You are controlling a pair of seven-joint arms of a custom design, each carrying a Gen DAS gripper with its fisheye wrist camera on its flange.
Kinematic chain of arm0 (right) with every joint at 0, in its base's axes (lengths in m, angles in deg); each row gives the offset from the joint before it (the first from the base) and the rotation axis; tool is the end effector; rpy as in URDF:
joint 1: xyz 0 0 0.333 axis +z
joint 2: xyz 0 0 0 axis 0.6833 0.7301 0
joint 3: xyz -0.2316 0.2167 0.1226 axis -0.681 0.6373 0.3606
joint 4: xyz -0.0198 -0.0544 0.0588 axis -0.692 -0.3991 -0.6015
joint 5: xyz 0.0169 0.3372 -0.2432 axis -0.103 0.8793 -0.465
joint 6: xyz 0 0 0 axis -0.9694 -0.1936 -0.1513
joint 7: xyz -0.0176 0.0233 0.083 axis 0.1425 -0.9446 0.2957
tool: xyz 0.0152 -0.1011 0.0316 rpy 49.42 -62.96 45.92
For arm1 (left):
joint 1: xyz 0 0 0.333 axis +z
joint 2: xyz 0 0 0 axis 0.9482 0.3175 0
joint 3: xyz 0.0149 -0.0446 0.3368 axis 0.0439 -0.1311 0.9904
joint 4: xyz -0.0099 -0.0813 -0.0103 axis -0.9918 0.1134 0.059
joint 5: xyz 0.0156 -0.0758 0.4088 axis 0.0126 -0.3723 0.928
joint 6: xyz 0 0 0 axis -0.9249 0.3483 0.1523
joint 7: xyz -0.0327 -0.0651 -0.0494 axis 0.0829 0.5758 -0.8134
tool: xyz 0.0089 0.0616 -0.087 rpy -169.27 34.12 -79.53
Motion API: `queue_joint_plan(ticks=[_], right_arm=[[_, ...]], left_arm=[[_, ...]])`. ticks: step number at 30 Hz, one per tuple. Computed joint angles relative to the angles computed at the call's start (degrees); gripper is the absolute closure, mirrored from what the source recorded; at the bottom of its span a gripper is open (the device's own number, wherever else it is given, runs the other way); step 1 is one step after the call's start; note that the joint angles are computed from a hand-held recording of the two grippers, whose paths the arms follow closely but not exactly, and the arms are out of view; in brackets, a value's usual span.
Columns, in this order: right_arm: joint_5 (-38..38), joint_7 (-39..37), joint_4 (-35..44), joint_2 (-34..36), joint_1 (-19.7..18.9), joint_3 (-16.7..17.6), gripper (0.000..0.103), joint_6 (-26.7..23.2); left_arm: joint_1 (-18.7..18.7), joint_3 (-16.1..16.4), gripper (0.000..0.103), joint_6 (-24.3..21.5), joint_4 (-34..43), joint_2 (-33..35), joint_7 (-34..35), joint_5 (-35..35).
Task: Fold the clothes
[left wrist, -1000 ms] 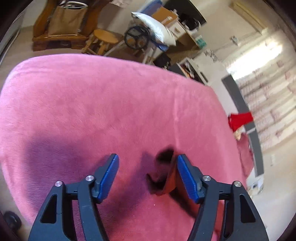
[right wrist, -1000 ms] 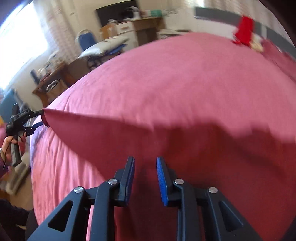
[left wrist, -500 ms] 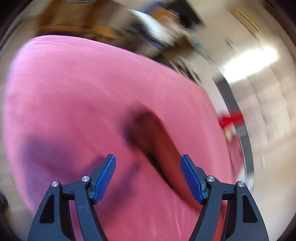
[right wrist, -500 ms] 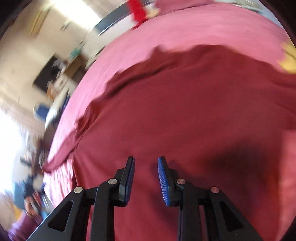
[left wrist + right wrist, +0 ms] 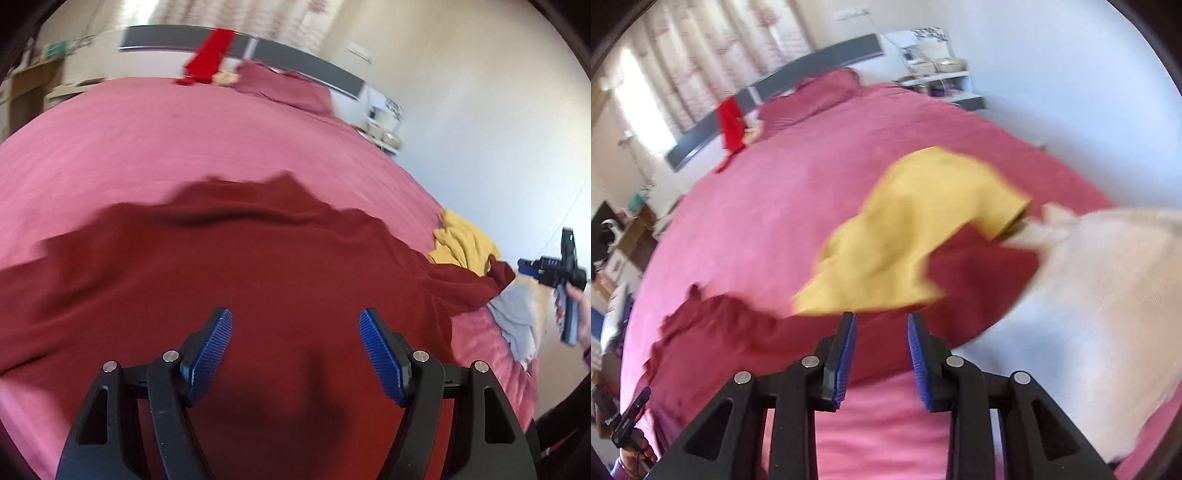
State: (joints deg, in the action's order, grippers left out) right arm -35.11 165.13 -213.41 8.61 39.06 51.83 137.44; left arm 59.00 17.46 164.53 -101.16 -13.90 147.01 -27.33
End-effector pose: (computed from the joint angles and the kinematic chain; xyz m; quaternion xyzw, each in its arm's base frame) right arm 0.2896 0.0572 0.6091 -0.4076 0.8553 -0.2065 0.2444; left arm 0.5607 -0.1942 0.5902 -0.5367 0.7307 -0.4177 0.0596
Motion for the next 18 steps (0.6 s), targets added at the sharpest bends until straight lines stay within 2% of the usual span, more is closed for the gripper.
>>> queue_joint_plan(ticks=[4,8,10,12,13,14,16,18], right_arm=[[-2.3,-6.3,1.8,5.0,-1.7,-4.6,0.072,-0.5],[-1.7,-15.6,3.2,10.5,-0.2,-7.8,0.072,-0.4],[-1.2,-21.6,5.5,15.5,1.4,-8.6,0.072,-3.7],[-2.7,-23.8,8.3,20.3,0.8,-7.3,0.075,-9.8],[-2.2,-24.9,8.5,21.1,-0.7,-5.8,0.081,-11.2],[-2.3,-23.3,7.8,19.9,-0.3,-6.3,0.093,-11.2],[-1.7,-18.3,4.4,13.5,-0.9,-7.0,0.094,-7.9],[-0.5,-14.1,1.6,6.7,-2.5,-6.8,0.093,-6.4]], left_arm=[[-1.3,-4.0,0.03,3.3,6.7,7.5,-10.2,10.6],[-3.5,-6.4,0.03,4.6,13.2,14.2,-22.3,27.0],[-4.0,-7.2,0.03,3.7,15.7,16.3,-25.4,31.9],[-4.1,-8.1,0.03,2.4,17.1,17.7,-26.9,34.3],[-4.2,-8.5,0.03,1.7,17.8,18.4,-27.5,35.3],[-4.5,-8.6,0.03,1.5,18.3,19.2,-28.6,36.5],[-5.3,-8.3,0.028,4.1,16.9,19.5,-30.9,40.1],[-4.7,-9.1,0.023,6.0,15.5,19.2,-30.5,40.7]])
